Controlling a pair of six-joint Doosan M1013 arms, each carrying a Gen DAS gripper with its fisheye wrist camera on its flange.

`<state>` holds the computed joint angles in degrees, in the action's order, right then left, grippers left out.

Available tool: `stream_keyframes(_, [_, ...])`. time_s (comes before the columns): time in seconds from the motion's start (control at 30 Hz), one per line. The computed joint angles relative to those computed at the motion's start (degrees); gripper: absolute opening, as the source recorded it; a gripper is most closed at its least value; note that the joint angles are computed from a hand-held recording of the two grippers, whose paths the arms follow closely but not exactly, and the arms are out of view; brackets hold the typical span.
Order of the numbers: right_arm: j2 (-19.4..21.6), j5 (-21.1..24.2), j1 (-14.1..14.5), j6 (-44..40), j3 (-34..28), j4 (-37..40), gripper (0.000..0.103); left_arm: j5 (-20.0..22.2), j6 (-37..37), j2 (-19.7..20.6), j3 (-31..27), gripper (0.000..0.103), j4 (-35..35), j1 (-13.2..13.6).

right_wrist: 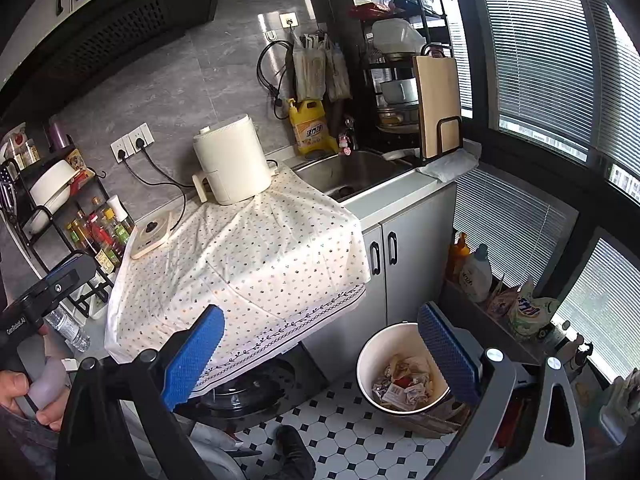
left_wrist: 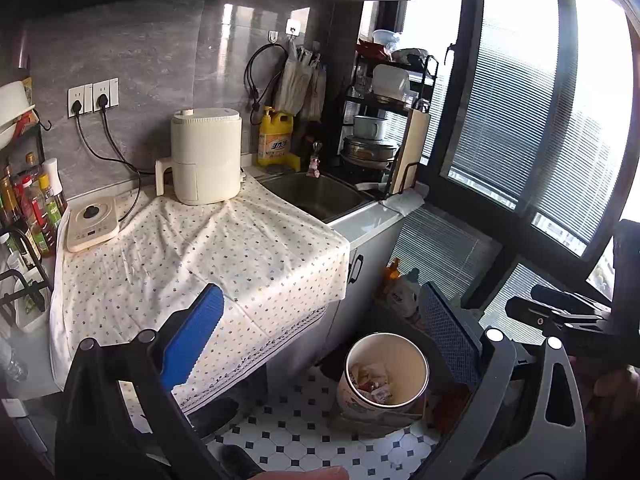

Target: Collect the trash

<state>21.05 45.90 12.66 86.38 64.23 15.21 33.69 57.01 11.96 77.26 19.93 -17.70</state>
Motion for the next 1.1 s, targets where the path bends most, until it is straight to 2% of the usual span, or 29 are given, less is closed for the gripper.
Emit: stream_keyframes(1.1, [-0.28,-0.4,0.36,0.87,1.27,-0.43,0.095,-1.13,7.54,1.01,0.01,0.097,-6.87,1.55])
